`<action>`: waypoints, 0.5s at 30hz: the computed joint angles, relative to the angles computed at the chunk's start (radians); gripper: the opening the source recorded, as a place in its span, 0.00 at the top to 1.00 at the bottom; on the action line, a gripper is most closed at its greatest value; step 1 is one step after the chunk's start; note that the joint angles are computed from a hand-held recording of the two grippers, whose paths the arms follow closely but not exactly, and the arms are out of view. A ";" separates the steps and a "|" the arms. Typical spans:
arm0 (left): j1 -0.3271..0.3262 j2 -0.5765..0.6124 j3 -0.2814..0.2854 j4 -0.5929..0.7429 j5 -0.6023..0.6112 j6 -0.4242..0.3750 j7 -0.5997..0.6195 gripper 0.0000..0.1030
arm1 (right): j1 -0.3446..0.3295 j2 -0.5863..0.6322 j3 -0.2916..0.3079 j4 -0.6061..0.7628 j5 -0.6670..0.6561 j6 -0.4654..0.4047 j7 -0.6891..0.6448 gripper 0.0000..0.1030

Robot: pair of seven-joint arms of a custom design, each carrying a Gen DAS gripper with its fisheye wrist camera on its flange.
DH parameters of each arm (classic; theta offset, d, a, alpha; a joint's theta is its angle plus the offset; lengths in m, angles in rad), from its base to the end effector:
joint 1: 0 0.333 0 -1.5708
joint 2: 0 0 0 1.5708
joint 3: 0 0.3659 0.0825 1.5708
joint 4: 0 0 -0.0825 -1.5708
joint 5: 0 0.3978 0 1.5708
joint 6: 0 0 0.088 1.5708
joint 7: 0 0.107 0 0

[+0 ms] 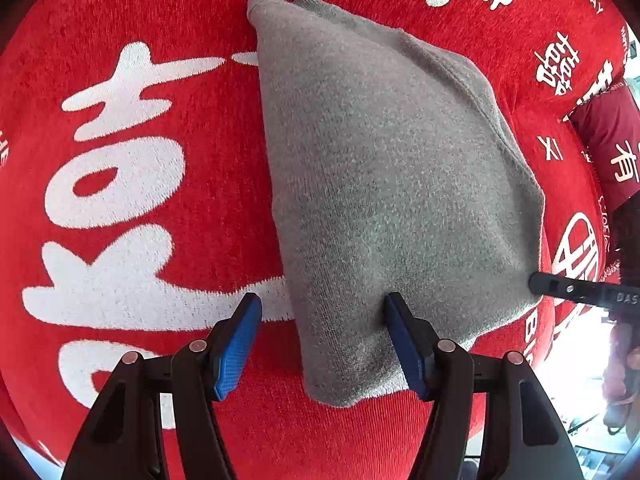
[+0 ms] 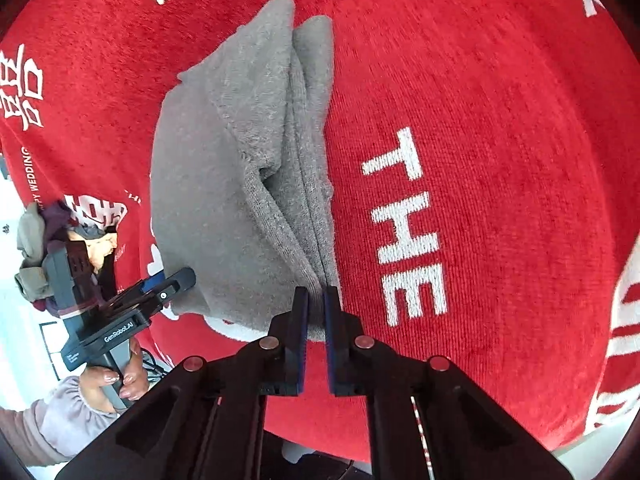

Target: Fold small clothes

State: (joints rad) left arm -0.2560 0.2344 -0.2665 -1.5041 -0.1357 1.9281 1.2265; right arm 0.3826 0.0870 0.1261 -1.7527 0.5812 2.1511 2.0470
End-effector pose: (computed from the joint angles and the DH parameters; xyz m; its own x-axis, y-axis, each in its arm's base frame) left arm 0.5914 -0.3270 0.6023 -0.1399 -0.9590 0.2466 -0.9869 0.1149 -0.1133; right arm 0.5474 0.3275 0.5965 -0.1933 -0.7928 -0.5780 -0.9785 0.1991 0.0541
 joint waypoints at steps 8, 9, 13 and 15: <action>0.015 0.032 0.016 0.097 0.013 -0.005 -0.044 0.37 | -0.019 0.110 -0.023 0.186 -0.090 0.082 0.062 0.37; 0.016 0.044 0.017 0.113 0.014 -0.009 -0.056 0.37 | -0.023 0.137 -0.025 0.215 -0.098 0.083 0.065 0.37; 0.018 0.087 0.016 0.168 0.024 -0.016 -0.079 0.37 | -0.046 0.284 -0.018 0.351 -0.067 0.071 0.073 0.39; 0.013 0.104 0.014 0.192 0.038 -0.021 -0.081 0.37 | -0.049 0.333 -0.013 0.404 -0.066 0.064 0.067 0.48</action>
State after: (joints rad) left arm -0.2434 0.3387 -0.2523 -1.3125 -0.0978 1.9067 1.1454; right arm 0.3334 0.4201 0.1136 -1.3486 0.5155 2.2152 2.1145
